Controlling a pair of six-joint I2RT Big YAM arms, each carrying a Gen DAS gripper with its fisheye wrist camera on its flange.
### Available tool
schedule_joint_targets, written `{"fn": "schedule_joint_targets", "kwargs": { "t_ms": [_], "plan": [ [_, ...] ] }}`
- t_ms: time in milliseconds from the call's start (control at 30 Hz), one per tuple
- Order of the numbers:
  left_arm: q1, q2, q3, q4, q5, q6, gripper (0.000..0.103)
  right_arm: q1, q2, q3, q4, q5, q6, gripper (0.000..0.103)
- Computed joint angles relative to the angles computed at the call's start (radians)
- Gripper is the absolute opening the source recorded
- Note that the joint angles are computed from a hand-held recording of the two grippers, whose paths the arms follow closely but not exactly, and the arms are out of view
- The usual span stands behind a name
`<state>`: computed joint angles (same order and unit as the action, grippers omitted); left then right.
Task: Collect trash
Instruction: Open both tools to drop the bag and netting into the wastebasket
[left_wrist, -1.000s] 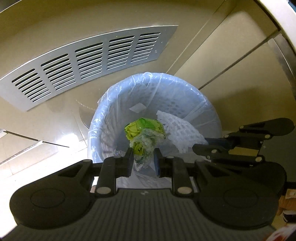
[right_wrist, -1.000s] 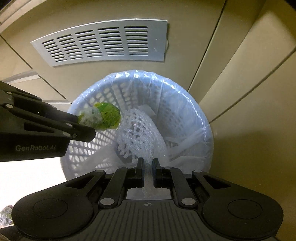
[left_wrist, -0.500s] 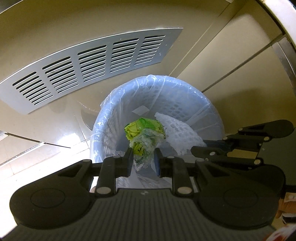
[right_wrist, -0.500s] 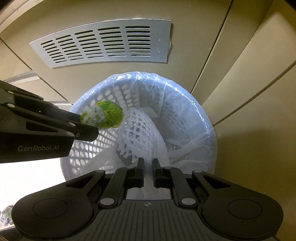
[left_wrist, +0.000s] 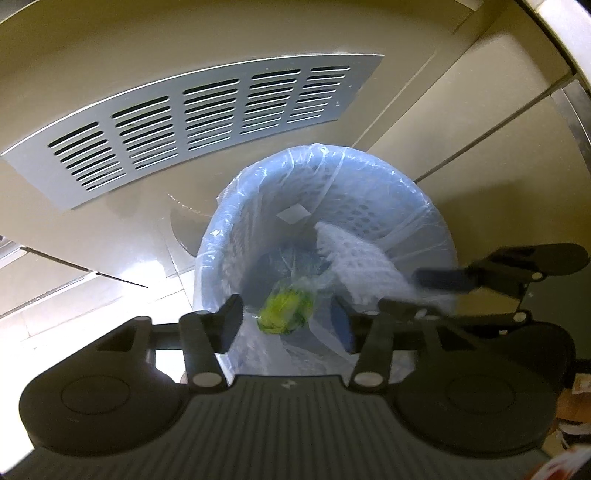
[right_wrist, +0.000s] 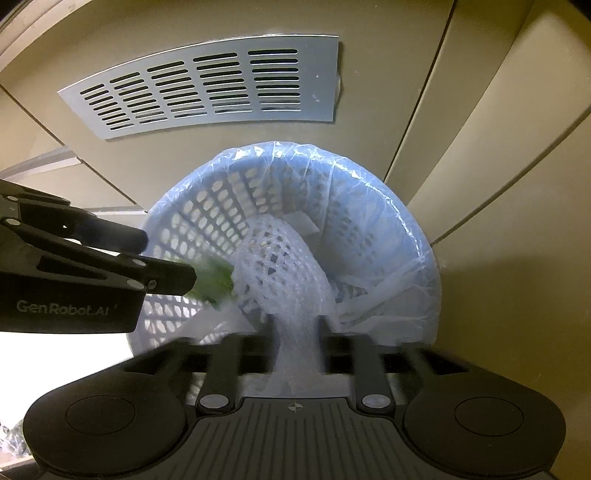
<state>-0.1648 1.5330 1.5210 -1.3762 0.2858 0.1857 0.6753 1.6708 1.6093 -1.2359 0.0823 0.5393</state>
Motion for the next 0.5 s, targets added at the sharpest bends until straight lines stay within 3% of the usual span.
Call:
{"fn": "schedule_joint_targets", "kwargs": {
  "t_ms": [33,500],
  "plan": [
    [0.001,-0.002,-0.001,0.001,-0.001,-0.002,0.052,0.002,-0.004,-0.004,0.006,0.004,0.003,0.060],
    [0.029,-0.050,0.005,-0.001,0.010,0.009,0.052,0.021,-0.027,0.044,-0.020,0.055,-0.002,0.060]
  ]
}}
